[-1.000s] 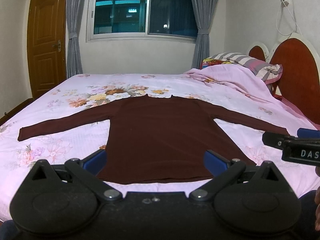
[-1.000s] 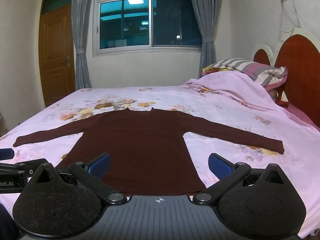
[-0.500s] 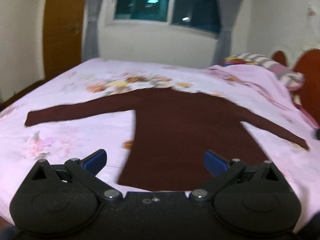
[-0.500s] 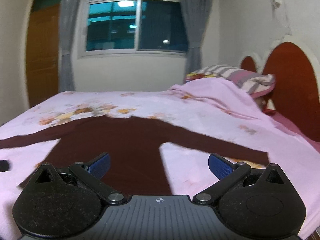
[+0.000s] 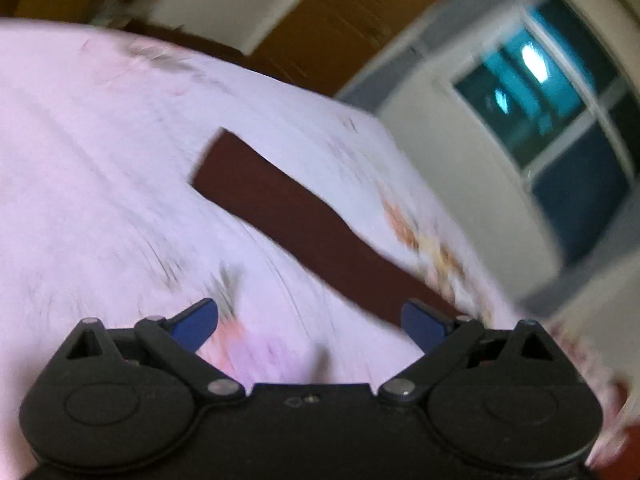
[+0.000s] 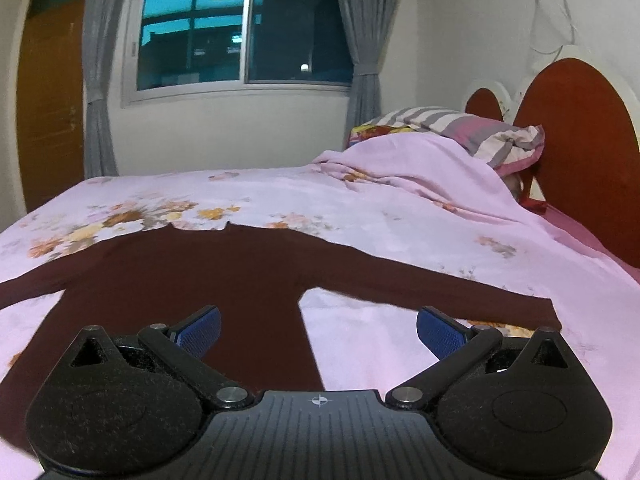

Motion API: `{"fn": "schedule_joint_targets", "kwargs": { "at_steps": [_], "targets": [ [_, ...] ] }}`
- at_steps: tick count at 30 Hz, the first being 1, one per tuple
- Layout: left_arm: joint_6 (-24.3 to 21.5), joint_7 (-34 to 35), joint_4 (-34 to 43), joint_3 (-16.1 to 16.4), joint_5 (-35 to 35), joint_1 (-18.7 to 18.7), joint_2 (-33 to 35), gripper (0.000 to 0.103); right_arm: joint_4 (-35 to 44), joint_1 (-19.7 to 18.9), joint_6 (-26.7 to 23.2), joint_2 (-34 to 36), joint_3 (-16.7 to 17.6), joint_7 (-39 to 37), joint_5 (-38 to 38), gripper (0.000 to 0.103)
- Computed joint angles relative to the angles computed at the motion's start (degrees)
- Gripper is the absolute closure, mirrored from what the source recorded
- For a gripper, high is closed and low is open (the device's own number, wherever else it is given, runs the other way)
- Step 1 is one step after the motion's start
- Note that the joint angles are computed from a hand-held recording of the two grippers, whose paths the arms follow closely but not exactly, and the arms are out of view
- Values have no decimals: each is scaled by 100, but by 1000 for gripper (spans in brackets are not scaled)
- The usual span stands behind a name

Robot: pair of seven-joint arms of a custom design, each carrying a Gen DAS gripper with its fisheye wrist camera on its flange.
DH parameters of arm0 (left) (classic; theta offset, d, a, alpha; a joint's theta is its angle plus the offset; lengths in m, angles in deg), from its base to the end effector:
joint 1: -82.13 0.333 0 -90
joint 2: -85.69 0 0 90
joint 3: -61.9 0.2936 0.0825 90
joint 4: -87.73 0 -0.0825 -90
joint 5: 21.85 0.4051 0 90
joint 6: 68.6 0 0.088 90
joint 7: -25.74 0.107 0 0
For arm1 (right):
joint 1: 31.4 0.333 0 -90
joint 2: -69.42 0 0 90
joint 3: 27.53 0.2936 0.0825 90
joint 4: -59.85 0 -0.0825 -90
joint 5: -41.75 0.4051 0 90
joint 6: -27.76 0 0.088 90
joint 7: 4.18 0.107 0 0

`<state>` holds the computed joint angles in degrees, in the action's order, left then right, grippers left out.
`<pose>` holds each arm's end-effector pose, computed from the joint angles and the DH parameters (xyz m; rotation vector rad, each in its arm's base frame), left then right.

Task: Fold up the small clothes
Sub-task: 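Reach to a maroon sleeve cuff and close the left tool on it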

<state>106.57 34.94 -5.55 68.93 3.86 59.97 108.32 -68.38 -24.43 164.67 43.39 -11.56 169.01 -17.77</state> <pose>0.6847 -0.2349 0.4835 -2.2864 1.0868 -1.4216 0.4542 0.2027 0.5859 -1.1987 1.9011 -1.1846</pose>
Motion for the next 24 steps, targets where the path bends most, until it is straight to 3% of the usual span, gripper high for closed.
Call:
{"fn": "schedule_joint_targets", "kwargs": {
  "at_steps": [1,2,4,5,6,8,9,11,13,18,22,24],
  "targets": [
    [106,48,53,-63,-220,137,124,10,106,-28,-25,131,-23,-58,13,0],
    [342,306,145,-327,-699,412,309,18,180,-50,-31,233,-51,-74,-1,0],
    [703,476,369,-980,-1037,1073,663,40,266,-89,10,398,-136,28,-35,0],
    [640,645,521,-1254,-1201,1317,813,63,287,-99,37,460,-194,99,-18,0],
    [688,871,677,-1729,-1417,1716,1030,82,298,-111,32,507,-242,182,4,0],
    [822,1110,867,-2384,-1765,2237,1394,100,363,-146,-95,618,-312,322,29,0],
    [1011,1230,985,-2609,-1862,2402,1597,100,396,-144,-139,678,-372,309,86,0],
    [1119,1418,1279,-2638,-1965,2380,1839,100,406,-130,-233,711,-439,291,130,0],
    [1147,1383,1499,-2126,-2197,1958,1912,101,394,-111,-281,719,-487,242,147,0],
    [2257,1445,957,-1093,-3082,1000,1729,79,346,-75,-336,788,-542,284,181,0],
    [2231,1780,705,-988,-3461,862,1471,70,389,-26,-292,910,-582,183,207,0],
    [2214,2140,603,-978,-3911,787,1357,61,422,0,-236,965,-604,202,214,0]
  ]
}}
